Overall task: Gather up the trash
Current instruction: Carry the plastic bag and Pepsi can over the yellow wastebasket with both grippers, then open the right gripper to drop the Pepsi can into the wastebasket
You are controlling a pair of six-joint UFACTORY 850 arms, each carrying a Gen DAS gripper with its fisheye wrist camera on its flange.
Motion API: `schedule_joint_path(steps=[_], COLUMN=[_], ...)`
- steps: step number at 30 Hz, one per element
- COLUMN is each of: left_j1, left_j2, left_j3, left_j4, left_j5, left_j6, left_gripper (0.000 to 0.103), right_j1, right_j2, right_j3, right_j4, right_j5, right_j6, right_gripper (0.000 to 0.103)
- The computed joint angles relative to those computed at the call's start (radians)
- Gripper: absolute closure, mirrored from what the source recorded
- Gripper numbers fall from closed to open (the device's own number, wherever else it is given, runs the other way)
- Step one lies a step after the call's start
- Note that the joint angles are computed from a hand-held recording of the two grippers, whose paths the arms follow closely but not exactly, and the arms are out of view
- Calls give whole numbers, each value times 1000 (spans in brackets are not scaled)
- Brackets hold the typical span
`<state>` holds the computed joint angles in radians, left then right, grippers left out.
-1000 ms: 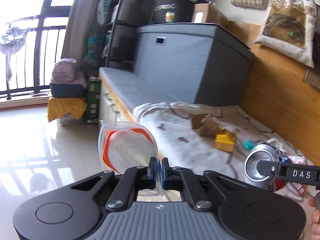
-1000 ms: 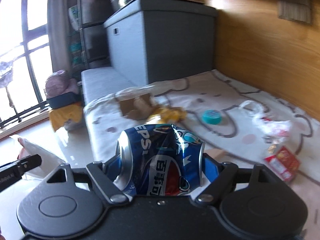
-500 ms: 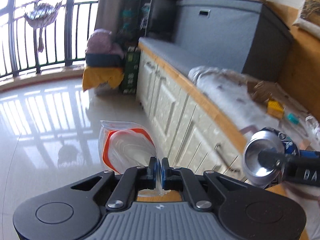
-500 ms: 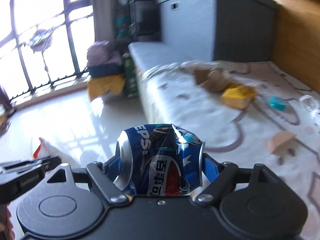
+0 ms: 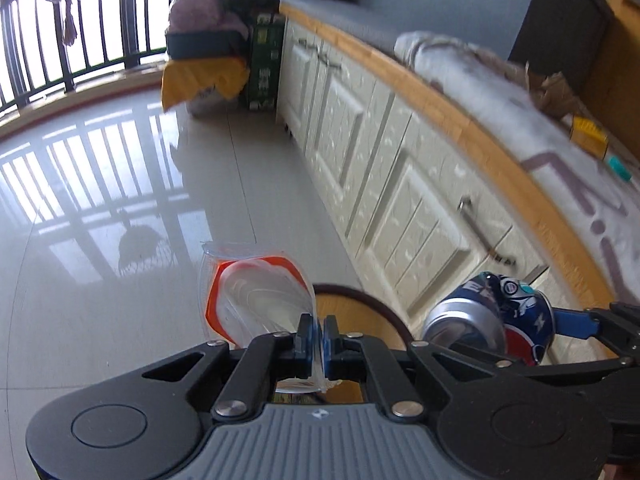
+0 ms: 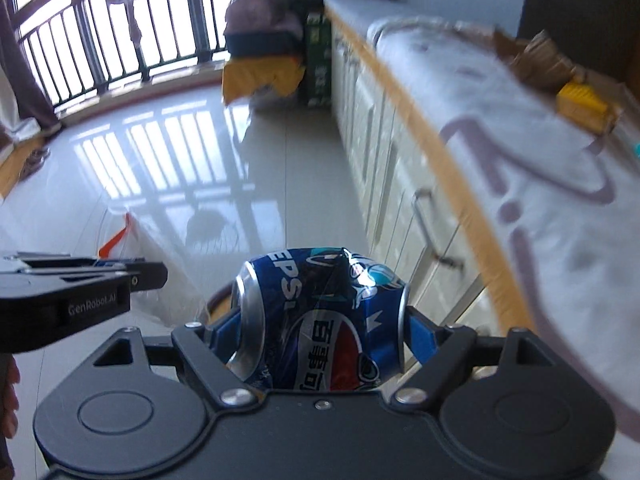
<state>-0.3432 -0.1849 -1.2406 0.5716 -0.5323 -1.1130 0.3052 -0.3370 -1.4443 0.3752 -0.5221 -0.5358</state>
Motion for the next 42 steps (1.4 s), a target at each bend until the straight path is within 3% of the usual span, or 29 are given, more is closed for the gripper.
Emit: schedule_joint_path(steps=[8, 17, 42], left_j1=[26, 37, 66], left_j2=[-43, -98, -178], left_j3=[0, -21, -35], left_j4=[-146, -249, -401], left_j5=[-9, -23, -45], left_j6=[128, 236, 414], left_gripper=[98, 98, 97], right_j1=[-7, 2, 47], right_j2=[-101, -199, -384], right_j3=[-78, -155, -324], right_j4=[-21, -62, -145], right_j5=[-127, -206, -226], right_j6=[5, 19, 344], right_gripper=[20, 20, 18])
